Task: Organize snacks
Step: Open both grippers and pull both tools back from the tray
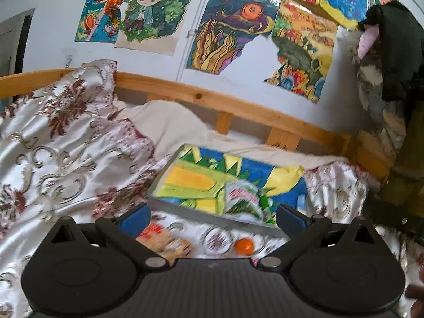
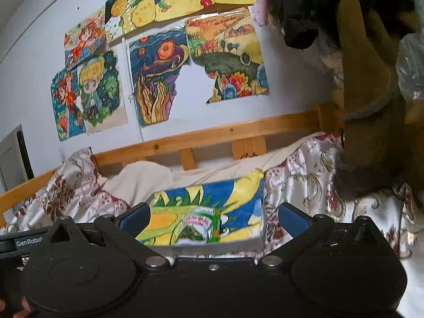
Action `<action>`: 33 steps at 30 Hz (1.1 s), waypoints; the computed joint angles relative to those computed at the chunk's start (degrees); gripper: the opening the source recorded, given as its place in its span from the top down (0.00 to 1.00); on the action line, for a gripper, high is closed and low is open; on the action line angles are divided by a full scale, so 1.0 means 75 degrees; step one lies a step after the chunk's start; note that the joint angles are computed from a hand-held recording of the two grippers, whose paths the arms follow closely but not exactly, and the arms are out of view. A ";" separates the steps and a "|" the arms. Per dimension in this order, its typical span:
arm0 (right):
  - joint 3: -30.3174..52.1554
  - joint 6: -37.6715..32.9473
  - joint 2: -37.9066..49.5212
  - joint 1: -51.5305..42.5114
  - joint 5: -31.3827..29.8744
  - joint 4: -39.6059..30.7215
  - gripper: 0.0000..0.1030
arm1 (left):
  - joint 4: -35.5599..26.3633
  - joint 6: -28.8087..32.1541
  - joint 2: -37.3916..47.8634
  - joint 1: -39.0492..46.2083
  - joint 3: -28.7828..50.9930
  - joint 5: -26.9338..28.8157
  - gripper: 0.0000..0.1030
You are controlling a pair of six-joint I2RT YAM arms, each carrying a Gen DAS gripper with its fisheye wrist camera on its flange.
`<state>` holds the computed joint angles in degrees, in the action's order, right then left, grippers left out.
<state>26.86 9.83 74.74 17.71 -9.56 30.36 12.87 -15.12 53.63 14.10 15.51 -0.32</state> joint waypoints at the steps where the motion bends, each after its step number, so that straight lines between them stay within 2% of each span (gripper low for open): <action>1: -0.0120 -0.0008 -0.0099 0.0090 0.0100 -0.0017 0.01 | -0.0118 0.0087 -0.0244 0.0077 -0.0137 0.0010 0.00; 10: -0.0963 -0.0249 -0.0755 0.0703 0.0406 -0.0304 0.01 | -0.2044 0.0733 -0.2692 0.0866 -0.0950 0.0187 0.00; 13: -0.1062 -0.0300 -0.0717 0.0866 0.0463 -0.0346 0.01 | -0.2366 0.1065 -0.3131 0.1057 -0.1122 0.0312 0.00; 17: -0.1063 -0.0270 -0.0414 0.0998 0.0386 -0.0356 0.01 | -0.2204 0.1368 -0.2885 0.0927 -0.1248 0.0236 0.00; 25: -0.1005 -0.0402 0.0341 0.1285 0.0405 -0.0263 0.01 | -0.1442 0.1503 -0.1926 0.1139 -0.1411 0.0466 0.00; 33: -0.0783 -0.0589 0.1004 0.1454 0.0432 -0.0381 0.01 | -0.0692 0.1609 -0.0734 0.1089 -0.1434 0.0371 0.00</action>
<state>20.99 5.41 82.27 28.61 -6.32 27.50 7.68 -3.05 48.13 22.27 4.75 2.45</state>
